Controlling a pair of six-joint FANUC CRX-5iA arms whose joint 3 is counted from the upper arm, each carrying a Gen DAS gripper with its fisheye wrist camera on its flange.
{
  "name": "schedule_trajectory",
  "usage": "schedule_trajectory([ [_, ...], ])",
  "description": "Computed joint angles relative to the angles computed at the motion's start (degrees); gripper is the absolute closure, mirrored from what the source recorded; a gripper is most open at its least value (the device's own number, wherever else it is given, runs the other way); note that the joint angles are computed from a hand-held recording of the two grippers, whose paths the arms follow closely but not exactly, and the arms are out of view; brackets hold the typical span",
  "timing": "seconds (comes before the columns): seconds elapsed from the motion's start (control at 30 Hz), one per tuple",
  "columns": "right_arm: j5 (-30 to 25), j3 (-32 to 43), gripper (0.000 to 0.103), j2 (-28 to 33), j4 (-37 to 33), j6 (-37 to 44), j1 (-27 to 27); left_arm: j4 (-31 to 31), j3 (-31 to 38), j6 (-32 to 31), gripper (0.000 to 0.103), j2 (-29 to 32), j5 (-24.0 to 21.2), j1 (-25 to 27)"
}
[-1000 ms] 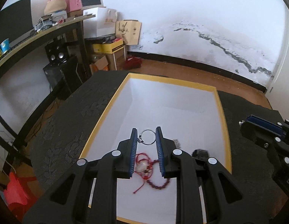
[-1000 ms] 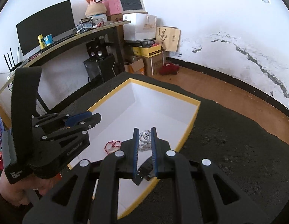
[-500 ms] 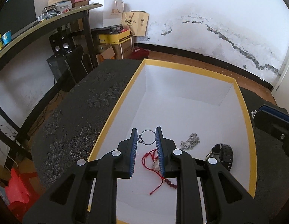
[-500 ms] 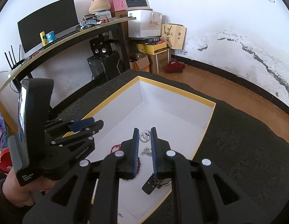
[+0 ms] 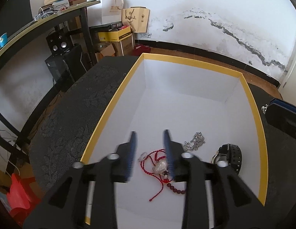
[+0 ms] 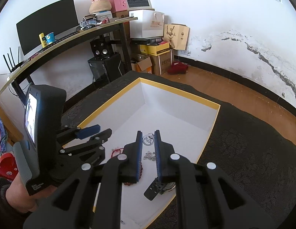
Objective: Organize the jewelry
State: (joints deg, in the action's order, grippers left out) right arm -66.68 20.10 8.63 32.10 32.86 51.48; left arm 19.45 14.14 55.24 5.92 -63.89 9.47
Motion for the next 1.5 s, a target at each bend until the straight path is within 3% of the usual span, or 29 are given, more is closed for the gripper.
schedule_trajectory([
  [0.07,0.04,-0.12,0.090,-0.01,0.17,-0.20,-0.08,0.34,-0.57,0.22,0.033,-0.47,0.86,0.13],
  [0.13,0.10,-0.10,0.090,0.04,0.07,-0.19,-0.17,0.85,-1.18,-0.23,0.021,-0.97,1.84,0.22],
  [0.2,0.13,-0.11,0.090,0.08,-0.03,-0.04,-0.19,0.42,-1.45,0.02,0.017,-1.30,2.52,0.15],
  [1.27,-3.20,3.87,0.089,5.33,-3.97,2.40,-3.08,0.73,-0.69,0.41,0.017,-0.88,1.26,1.89],
  [1.3,-2.61,3.57,0.074,4.97,-3.93,2.10,-3.06,0.69,-0.66,0.47,0.017,-0.90,1.33,1.85],
  [1.33,-2.08,3.38,0.039,4.79,-3.72,1.96,-3.14,0.70,-0.62,0.54,0.017,-0.91,1.36,1.81],
  [1.4,1.25,0.13,0.007,2.79,-0.82,-0.13,-2.58,0.07,-0.39,1.25,0.015,-0.93,1.61,1.63],
  [1.5,1.10,-0.08,0.007,2.23,0.11,-0.13,-2.15,0.77,-0.39,1.30,0.015,-1.07,1.13,1.90],
])
